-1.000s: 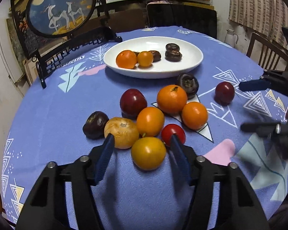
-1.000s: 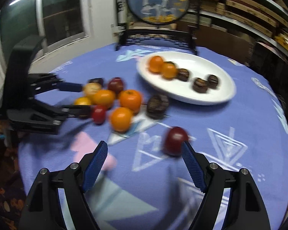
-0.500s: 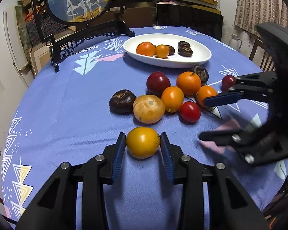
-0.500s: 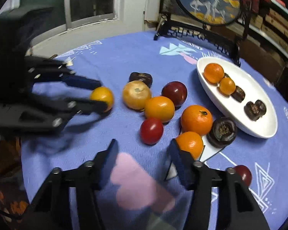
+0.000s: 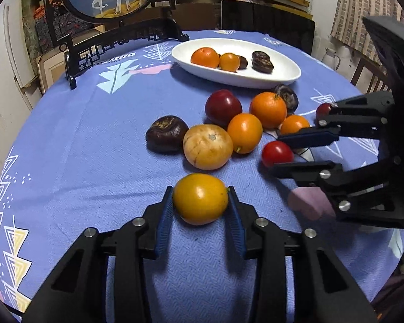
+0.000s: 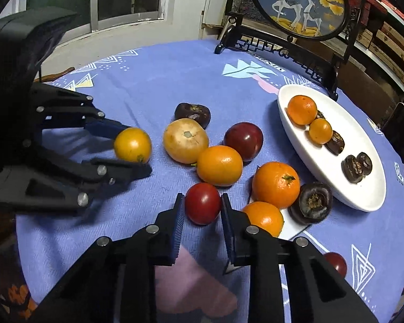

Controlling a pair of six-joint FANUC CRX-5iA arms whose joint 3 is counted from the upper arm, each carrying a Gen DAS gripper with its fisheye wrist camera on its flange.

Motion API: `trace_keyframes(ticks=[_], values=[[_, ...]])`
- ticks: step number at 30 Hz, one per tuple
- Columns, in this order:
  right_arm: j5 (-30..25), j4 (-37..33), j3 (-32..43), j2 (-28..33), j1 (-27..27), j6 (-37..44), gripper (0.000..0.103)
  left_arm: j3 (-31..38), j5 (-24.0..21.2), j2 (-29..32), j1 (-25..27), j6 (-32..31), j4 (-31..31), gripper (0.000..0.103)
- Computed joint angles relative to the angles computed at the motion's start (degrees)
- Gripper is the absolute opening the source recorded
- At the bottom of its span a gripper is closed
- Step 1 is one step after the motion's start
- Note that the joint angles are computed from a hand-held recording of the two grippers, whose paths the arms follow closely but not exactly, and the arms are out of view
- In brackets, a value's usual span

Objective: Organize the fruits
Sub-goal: 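Grasp a yellow tomato with the left tool while the right tool grasps a red tomato, then lower the yellow and red tomatoes onto the white plate and open both tools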

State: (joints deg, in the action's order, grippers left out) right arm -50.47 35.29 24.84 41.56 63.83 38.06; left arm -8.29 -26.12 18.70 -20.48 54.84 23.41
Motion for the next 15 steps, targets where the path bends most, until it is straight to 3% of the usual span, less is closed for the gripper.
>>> trace_keyframes(ticks=[6,9,13,15], values=[[7.64,-1.71,-8.75,-6.14,-0.45,-4.10,0.026,-1.49,1.52,-1.51,-0.49,-2.88,1.29,0.037],[10.80,-1.11,-12.88,-8.54,-0.69,-7.18,0.026,0.00,0.46,-1.17,-1.02,0.23,-2.55,0.037],[16.06,1.34,-19.14,-12.19,-1.37,-12.57,0.026,0.51,0.20,-1.28,-1.79,0.37,-3.00,0.038],[15.38,1.78,-19.84,-12.55,-1.56,-13.15,0.026,0.77,0.30,-1.30,-2.27,-0.63,-2.39,0.037]])
